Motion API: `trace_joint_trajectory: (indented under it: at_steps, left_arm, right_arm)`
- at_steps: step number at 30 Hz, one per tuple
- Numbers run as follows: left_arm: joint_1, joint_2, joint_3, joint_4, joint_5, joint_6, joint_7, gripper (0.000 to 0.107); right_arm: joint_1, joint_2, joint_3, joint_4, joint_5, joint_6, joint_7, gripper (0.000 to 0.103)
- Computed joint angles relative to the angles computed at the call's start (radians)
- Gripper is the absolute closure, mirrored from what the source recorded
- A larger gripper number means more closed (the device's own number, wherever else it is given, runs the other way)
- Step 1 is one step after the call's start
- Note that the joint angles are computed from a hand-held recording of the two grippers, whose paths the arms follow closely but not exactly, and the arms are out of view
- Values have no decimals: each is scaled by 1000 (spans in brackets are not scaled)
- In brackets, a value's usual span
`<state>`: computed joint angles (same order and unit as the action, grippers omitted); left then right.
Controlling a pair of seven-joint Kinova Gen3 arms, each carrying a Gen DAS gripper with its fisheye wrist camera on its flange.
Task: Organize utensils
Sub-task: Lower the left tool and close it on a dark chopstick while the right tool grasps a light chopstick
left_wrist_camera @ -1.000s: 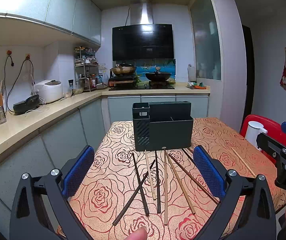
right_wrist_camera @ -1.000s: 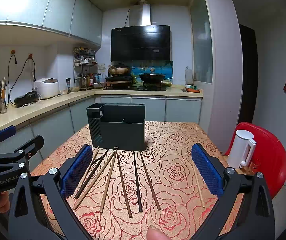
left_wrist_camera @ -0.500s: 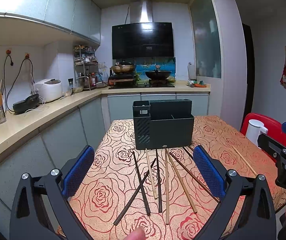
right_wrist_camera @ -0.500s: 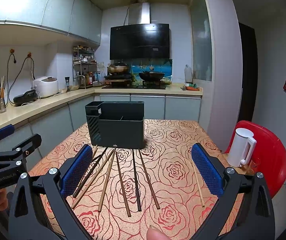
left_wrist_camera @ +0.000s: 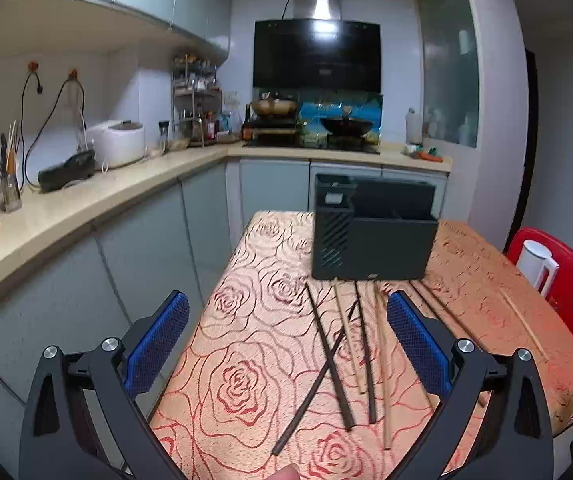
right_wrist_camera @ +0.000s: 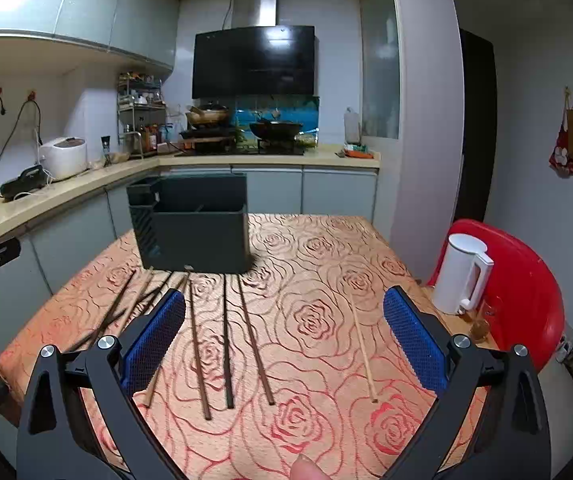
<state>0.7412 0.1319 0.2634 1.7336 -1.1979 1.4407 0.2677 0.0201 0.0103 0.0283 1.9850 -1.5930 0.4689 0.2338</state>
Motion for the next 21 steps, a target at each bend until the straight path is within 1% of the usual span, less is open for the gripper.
trace_joint_trajectory:
  at_steps: [5, 7, 12, 14, 15, 16, 18, 20, 21]
  left_arm:
    - [-37, -19, -4, 62, 29, -93, -9, 12]
    - [-48, -12, -5, 85, 43, -124, -27, 12]
    - [-74, 0, -20, 132, 93, -215, -60, 12]
    - [-86, -2, -25, 152, 109, -261, -67, 12]
    - [-87, 1, -26, 158, 112, -269, -70, 12]
    - [-87, 5, -27, 160, 114, -273, -74, 14]
    - [-94, 7, -33, 169, 125, -299, -86, 20]
    - [-113, -2, -40, 177, 161, -345, -113, 33]
    - [-125, -7, -44, 185, 184, -373, -130, 35]
  right_arm:
    - [10, 32, 3, -8, 15, -10, 14, 7]
    - [16, 47, 2, -15, 42, -10, 6, 7]
    - [42, 88, -7, -44, 136, -4, -63, 7]
    - [55, 104, -15, -52, 150, -11, -70, 7]
    - [60, 110, -21, -54, 153, -19, -70, 7]
    - [65, 117, -26, -56, 160, -28, -72, 7]
    - [72, 129, -35, -62, 182, -41, -93, 7]
    - [85, 139, -46, -68, 199, -43, -107, 7]
    - [90, 145, -52, -69, 202, -48, -107, 7]
